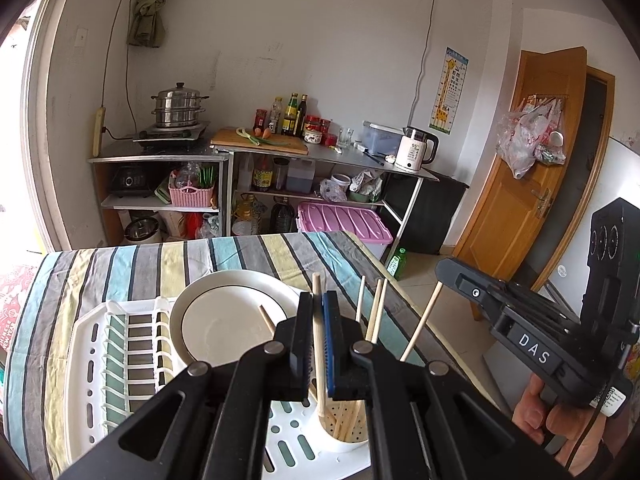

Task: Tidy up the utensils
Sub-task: 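Open the right tool over the cup while the left tool drops its chopstick in, then lower both tools back toward the loose chopsticks and fork on the table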

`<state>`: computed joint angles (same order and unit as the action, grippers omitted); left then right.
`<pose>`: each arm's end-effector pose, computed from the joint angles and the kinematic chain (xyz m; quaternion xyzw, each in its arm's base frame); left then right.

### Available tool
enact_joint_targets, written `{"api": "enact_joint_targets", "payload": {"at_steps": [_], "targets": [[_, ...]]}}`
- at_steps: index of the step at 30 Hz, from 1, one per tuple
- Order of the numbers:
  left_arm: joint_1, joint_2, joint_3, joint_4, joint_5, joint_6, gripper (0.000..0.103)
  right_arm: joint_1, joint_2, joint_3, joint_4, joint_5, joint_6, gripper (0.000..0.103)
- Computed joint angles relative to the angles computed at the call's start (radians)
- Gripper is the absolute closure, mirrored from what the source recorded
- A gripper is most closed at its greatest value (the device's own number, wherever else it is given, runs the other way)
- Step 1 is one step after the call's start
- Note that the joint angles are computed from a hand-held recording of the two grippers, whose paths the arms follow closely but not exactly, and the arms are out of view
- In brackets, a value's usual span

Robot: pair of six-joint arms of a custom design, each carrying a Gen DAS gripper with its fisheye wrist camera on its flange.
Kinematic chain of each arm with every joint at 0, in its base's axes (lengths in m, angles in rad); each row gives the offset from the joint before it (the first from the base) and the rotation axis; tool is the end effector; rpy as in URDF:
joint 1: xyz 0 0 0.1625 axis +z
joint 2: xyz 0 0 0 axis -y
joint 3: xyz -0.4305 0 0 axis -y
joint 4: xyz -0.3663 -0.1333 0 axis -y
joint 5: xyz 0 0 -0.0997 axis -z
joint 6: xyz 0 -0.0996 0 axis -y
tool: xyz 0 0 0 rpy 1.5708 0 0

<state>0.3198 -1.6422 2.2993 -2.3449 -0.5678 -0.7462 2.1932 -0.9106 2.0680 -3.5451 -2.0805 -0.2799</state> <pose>-0.2778 -0.3209 0.3266 0.1914 0.8546 -0.4312 0.2168 0.3853 -0.3916 0.1803 0.2971 -0.8429 0.4182 0.1625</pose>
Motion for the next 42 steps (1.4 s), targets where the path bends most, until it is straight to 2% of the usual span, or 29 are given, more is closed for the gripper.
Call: {"api": "enact_joint_targets", "payload": {"at_steps": [9,21,24,26,30,32,35,38,42], "targets": [[0.027,0.003,0.004,0.029,-0.018,-0.031,0.097,-0.025,0.001,0.003,0.032,-0.013,0.025,0.098],[0.038,-0.005,0.007,0.056,-0.017,-0.05,0.096,-0.023,-0.009,-0.001,0.067,-0.042,0.032,0.097],[0.037,-0.011,0.01,0.06,-0.012,-0.055,0.096,-0.023,-0.008,0.001,0.069,-0.045,0.029,0.091],[0.034,-0.016,0.012,0.069,-0.007,-0.06,0.096,-0.021,-0.009,0.005,0.061,-0.05,0.029,0.083],[0.02,-0.028,0.013,0.096,0.001,-0.077,0.096,-0.016,-0.018,0.016,0.056,-0.047,0.032,0.082],[0.01,-0.044,0.017,0.119,0.006,-0.096,0.093,-0.01,-0.024,0.025,0.046,-0.05,0.031,0.081],[-0.02,-0.074,0.027,0.172,0.018,-0.147,0.083,0.001,-0.04,0.047,0.031,-0.052,0.03,0.081],[-0.056,-0.116,0.033,0.255,0.028,-0.21,0.082,0.015,-0.058,0.075,0.012,-0.055,0.032,0.08],[-0.124,-0.181,0.033,0.426,0.041,-0.336,0.082,0.038,-0.084,0.121,-0.007,-0.056,0.044,0.079]]}}
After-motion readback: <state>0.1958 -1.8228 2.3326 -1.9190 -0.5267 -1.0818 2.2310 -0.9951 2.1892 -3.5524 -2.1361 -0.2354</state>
